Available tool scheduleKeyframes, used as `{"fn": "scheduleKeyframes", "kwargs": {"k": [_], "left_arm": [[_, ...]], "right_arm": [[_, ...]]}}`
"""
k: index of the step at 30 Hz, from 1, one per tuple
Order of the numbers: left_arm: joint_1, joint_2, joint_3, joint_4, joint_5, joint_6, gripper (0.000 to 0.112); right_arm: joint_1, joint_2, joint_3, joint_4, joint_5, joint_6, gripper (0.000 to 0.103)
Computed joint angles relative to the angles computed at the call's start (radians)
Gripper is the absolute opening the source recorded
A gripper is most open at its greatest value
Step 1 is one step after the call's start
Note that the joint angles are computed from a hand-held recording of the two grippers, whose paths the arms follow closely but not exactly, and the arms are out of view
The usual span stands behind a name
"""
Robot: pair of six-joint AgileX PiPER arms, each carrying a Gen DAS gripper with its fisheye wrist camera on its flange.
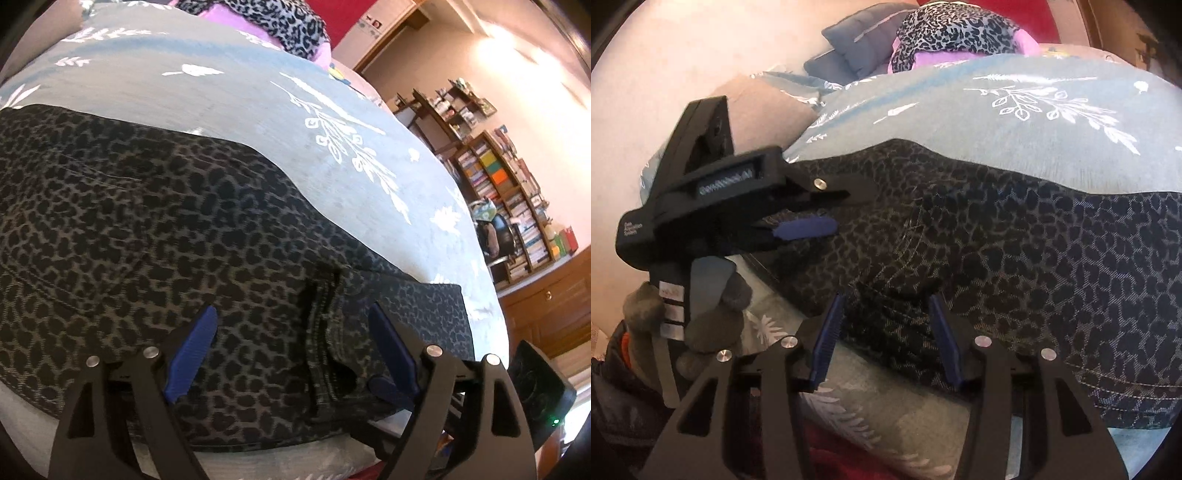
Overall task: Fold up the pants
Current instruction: 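Grasp the folded pants at the waist seam with the left tool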
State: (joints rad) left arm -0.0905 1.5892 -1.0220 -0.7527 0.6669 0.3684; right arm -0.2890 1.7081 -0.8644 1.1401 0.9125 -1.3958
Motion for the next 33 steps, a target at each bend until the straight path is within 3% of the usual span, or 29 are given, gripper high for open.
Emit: {"fn": "scheduleKeyframes", "kwargs": {"k": [7,14,17,19,24,29,33], "left_arm": [[-0.106,0.089,-0.116,0.107,0.046,-0.135,0.083],[-0.149,0.195,-0.207,0.018,0.142,-0.099,0.081],[-0.182,0.208,-0.228,0.061,0.135,-0.144,0.063],[-0.202,0.220,-0.252,0.143,0.131,-0.214,0.032],[-0.173,0.185,-0.240,0.149,0.119,-0.217,0.011],[-0.116,0.121,-0.216,0.168,0.091,-0.207,0.006],[-0.084,0.110,-0.202,0.150,0.100,-0.186,0.007]], "right_arm": [[-0.077,-0.036,0.033,-0.003,0.045,-0.049,0.050],[-0.238,-0.052,0.046,0.010,0.088,-0.059,0.050],[-0.296,-0.053,0.030,0.018,0.099,-0.050,0.050],[-0.325,-0.050,0.016,0.024,0.106,-0.041,0.050],[-0.371,-0.060,-0.012,0.047,0.101,-0.025,0.050],[-0.418,-0.051,-0.057,0.051,0.091,-0.013,0.050],[-0.388,-0.051,-0.075,0.066,0.012,0.012,0.050]]}}
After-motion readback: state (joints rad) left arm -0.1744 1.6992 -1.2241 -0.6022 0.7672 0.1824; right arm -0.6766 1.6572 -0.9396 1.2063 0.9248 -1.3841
